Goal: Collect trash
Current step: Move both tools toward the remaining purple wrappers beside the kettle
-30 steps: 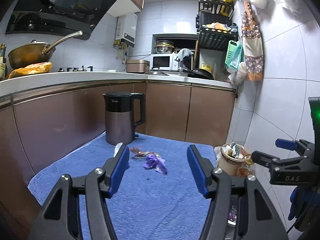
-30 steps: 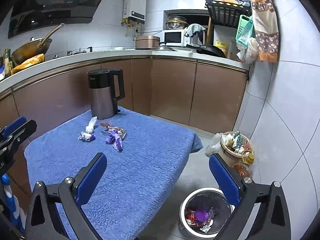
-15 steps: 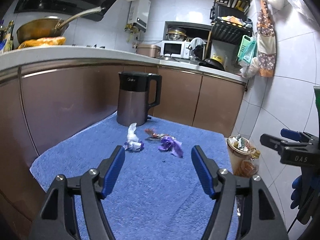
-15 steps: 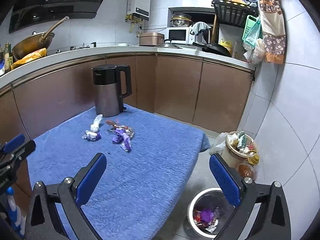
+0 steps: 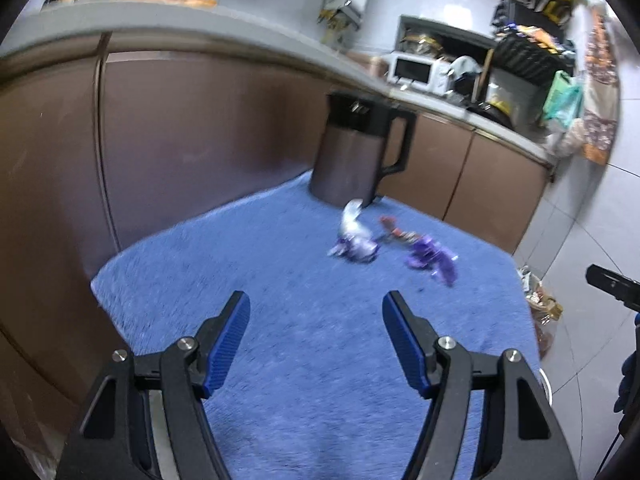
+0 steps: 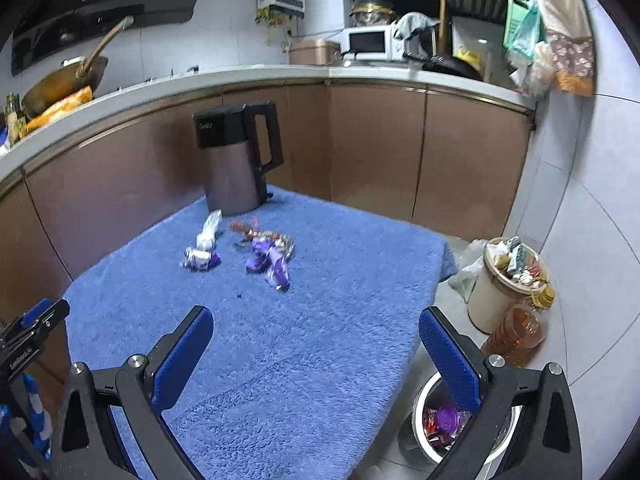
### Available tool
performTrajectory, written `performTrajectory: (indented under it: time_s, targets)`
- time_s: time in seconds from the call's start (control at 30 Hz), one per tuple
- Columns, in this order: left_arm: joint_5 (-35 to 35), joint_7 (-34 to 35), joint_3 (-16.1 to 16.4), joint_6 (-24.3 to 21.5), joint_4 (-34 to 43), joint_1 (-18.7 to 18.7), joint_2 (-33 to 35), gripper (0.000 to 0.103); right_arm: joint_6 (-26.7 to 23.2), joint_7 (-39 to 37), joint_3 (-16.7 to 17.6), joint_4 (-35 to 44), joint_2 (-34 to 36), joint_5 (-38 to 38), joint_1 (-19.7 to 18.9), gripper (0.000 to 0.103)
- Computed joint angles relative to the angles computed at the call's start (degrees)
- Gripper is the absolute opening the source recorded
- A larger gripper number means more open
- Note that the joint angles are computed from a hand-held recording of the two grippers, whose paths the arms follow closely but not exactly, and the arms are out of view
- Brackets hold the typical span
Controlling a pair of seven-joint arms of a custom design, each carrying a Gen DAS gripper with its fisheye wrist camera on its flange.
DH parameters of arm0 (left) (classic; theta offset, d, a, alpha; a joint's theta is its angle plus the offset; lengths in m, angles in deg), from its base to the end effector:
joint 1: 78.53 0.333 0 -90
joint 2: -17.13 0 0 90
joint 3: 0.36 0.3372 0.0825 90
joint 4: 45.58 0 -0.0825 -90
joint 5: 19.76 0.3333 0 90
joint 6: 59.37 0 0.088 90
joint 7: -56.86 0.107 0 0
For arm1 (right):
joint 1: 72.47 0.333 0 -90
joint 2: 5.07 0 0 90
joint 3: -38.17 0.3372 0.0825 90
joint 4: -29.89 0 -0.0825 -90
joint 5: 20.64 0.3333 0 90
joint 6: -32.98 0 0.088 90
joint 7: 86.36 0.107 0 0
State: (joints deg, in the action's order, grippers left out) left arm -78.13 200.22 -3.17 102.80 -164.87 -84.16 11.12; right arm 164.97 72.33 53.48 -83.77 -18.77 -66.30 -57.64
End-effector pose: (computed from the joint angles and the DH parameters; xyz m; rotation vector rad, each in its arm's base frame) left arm 0.5151 -0.0337 0.5949 -1.5101 1.9020 -1.2233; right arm 0.4122 0.2420 0.6622 -1.4506 1.9195 -0.9602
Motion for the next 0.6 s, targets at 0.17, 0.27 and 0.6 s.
performTrajectory:
  time_s: [0.17,0.27,0.6]
  targets:
    - [5.8,-5.3,-0.2,-3.5,1.6,2.3,3.1,0.067,2.2,-3.9,-1.9,0.5,2.5,3.2,0.6,0.103]
    - [8.9,-7.7,-1.1,-4.0,2.5,3.4,4.7,0.067,4.8,-6.5,-3.3,0.3,3.6,5.3,0.6,0.103]
    - [16.2,-12.5,-4.8,-5.3,5.7,5.3,9.2,0.067,12.7,-12.1,-6.8,-0.3,7.2,10.5,-0.9,0.103]
